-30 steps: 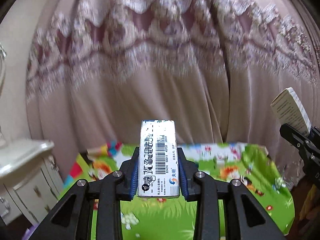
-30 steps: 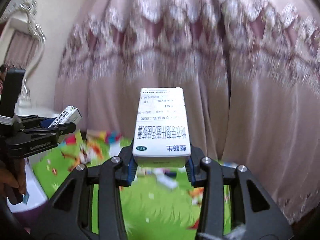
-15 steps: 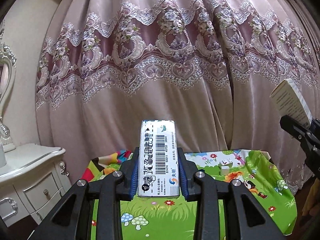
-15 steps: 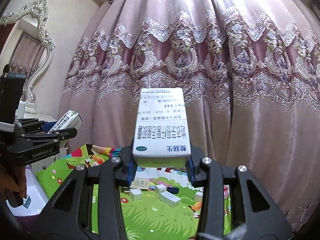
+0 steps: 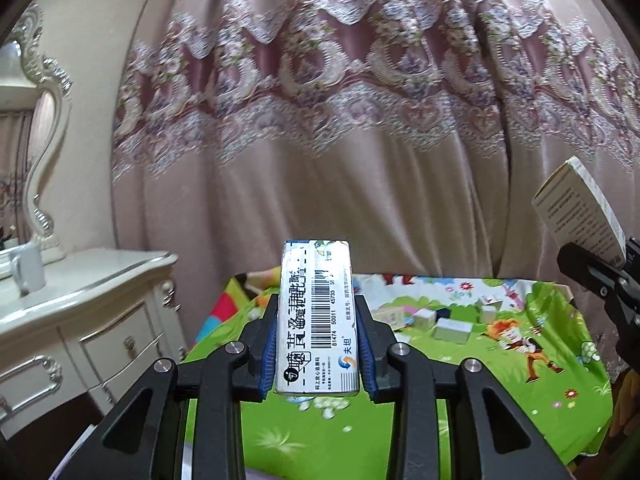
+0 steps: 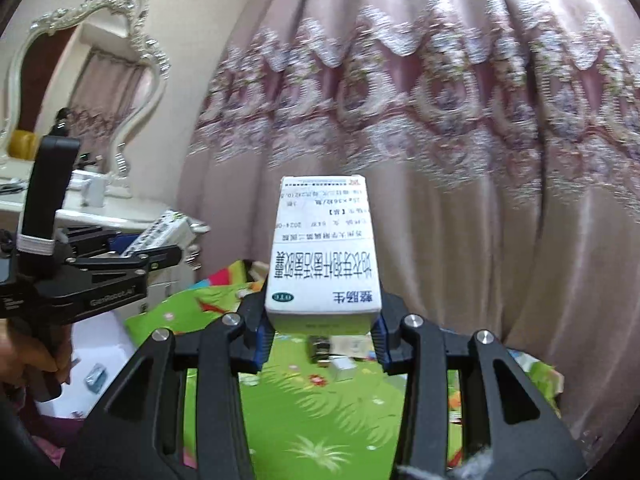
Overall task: Organize rigid objects
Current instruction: 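Lift both medicine boxes and carry them over the storage box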
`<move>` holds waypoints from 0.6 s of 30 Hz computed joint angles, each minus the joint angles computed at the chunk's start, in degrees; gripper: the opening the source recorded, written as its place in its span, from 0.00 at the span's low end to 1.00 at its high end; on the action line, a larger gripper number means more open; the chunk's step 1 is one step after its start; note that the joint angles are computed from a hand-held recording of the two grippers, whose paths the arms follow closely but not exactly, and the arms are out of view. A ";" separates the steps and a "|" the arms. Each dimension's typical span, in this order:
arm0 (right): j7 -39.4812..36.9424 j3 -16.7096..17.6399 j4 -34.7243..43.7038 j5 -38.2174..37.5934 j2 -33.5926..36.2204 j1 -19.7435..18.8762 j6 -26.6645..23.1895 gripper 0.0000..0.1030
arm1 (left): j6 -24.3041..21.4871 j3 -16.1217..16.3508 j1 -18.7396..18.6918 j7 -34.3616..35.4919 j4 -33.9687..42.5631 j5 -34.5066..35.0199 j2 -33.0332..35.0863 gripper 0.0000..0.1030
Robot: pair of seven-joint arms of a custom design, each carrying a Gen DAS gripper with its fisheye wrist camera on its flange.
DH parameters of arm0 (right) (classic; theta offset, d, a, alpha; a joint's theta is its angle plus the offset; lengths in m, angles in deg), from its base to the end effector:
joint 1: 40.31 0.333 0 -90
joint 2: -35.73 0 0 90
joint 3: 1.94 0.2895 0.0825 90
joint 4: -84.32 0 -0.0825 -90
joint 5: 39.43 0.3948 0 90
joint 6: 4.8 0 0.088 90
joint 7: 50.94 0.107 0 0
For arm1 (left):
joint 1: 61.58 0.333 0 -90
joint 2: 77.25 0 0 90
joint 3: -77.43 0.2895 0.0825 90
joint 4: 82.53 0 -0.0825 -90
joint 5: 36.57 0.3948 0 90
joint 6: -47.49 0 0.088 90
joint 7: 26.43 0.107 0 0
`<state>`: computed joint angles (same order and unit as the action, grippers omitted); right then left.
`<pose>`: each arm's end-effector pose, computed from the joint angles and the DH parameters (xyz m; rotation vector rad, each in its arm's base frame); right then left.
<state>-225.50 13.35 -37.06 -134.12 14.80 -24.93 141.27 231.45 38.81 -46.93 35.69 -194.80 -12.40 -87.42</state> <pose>0.4284 0.2896 0.6077 -1.3392 1.2402 -1.3502 0.4862 -0.2948 0.6666 -1.0482 1.6889 -1.3604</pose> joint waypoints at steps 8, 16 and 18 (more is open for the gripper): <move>-6.94 -1.56 9.23 -0.17 10.08 2.62 8.12 0.43 | -1.69 4.36 -0.96 0.14 -4.82 -3.70 -3.03 0.34; -23.85 -4.87 19.39 13.06 22.17 7.25 17.09 0.43 | -6.87 12.90 -6.96 2.87 -10.06 -9.25 -4.82 0.34; -30.86 -5.65 21.32 19.85 25.02 8.56 18.70 0.43 | -9.64 16.83 -10.52 4.93 -10.99 -12.48 -4.61 0.34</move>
